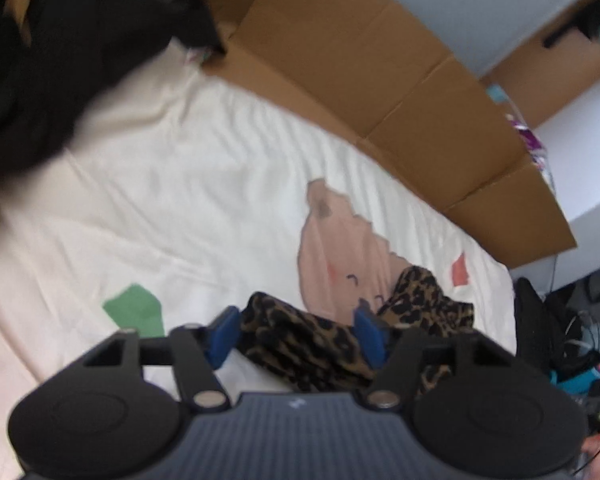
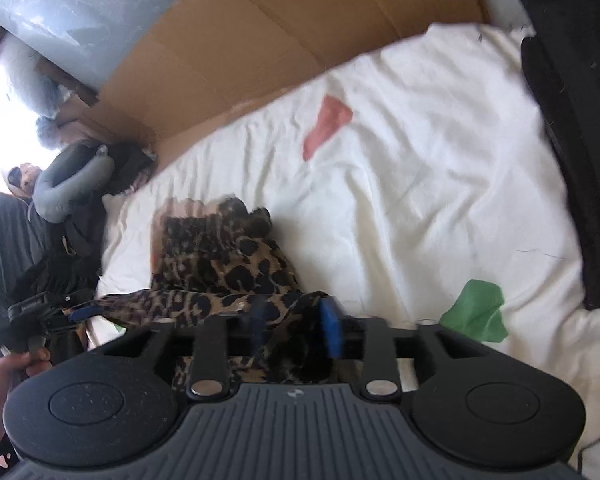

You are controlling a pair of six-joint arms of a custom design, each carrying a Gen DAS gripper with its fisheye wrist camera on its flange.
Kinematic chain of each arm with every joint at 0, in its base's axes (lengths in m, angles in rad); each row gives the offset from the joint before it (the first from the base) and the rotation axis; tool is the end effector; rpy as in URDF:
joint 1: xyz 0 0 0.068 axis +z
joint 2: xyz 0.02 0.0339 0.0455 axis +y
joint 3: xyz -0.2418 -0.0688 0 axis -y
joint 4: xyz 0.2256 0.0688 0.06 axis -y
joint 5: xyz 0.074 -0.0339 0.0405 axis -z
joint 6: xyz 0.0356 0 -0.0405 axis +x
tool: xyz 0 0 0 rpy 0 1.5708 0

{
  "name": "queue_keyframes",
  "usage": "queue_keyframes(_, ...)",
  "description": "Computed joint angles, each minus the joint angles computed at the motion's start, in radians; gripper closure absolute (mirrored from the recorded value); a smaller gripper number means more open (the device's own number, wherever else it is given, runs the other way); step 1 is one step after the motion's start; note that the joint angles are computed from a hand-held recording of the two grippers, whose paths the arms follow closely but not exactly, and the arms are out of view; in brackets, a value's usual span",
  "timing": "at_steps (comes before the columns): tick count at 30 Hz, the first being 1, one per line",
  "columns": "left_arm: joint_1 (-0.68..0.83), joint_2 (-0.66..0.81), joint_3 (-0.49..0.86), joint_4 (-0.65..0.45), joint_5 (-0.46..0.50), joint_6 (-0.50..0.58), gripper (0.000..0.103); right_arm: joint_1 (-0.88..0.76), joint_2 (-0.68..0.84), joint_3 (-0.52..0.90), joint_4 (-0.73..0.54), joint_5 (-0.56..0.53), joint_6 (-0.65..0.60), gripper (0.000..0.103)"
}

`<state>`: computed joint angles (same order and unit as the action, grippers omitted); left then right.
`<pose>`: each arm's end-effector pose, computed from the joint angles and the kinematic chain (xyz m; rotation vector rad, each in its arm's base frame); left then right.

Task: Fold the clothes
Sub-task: 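Lay the folded pants on the duvet and open both grippers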

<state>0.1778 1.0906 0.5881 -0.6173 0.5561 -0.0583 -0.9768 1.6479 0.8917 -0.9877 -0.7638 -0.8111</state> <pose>0.1808 0.0134 0.1781 -0.1360 2.5797 -0.6992 0.1473 -0.1741 0.1452 0.2974 2.5153 0.8079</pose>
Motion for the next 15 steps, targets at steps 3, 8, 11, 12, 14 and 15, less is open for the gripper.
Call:
queue_keyframes(3,0.003,-0.080,0.009,-0.065,0.007,0.006,0.037,-0.045,-0.036,0.007,-0.074,-0.015,-0.053,0.060)
queue_keyframes(8,-0.087,-0.168,-0.004,-0.116,0.001,-0.024,0.038,-0.072,-0.151,-0.041,-0.167,0.011,-0.197,0.060)
queue_keyframes(11,-0.179,-0.205,-0.037,-0.108,-0.027,-0.074,0.038,-0.087,-0.191,-0.066,-0.211,0.033,-0.275,0.060)
queue_keyframes(12,-0.215,-0.214,-0.049,-0.101,-0.045,-0.086,0.038,-0.085,-0.204,-0.078,-0.213,0.045,-0.287,0.060)
queue_keyframes(14,-0.287,-0.214,-0.062,-0.089,-0.090,-0.104,0.038,-0.072,-0.244,-0.112,-0.201,0.061,-0.295,0.060)
queue_keyframes(15,-0.319,-0.215,-0.073,-0.076,-0.107,-0.127,0.039,-0.059,-0.263,-0.131,-0.184,0.068,-0.283,0.060)
